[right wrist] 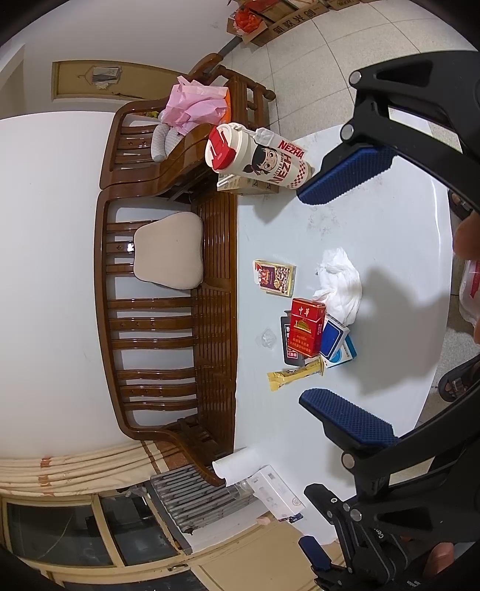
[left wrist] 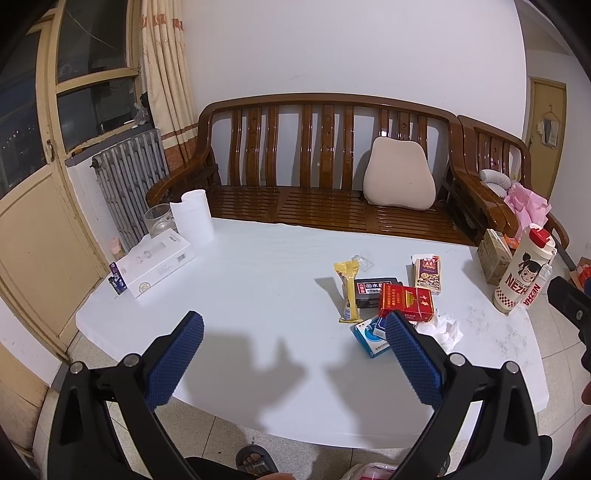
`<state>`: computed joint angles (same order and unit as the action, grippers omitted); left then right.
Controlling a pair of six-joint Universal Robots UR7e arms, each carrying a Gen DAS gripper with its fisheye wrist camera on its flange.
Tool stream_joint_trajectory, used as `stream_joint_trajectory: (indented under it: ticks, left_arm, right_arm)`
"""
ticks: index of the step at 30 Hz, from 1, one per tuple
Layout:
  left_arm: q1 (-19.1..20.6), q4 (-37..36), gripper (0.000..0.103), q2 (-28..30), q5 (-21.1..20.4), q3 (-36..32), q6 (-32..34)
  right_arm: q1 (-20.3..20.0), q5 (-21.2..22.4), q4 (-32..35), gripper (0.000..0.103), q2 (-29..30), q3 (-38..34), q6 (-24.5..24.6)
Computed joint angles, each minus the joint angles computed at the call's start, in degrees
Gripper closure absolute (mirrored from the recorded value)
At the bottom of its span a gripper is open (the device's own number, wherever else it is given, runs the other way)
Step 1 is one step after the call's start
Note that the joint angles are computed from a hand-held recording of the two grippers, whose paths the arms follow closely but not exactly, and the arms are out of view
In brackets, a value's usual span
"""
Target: Collect trash
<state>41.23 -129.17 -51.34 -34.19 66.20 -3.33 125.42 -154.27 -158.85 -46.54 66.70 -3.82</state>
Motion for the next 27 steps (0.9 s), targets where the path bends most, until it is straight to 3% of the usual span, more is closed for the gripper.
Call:
stream_joint_trajectory:
  ticks: [27]
  left_arm:
    - [0.0,0.1,0.007,-0.3,-0.4,0.3,-0.1]
  right_arm:
    - [0.1,0.0,0.1,0.005,0.1,-0.1,0.1]
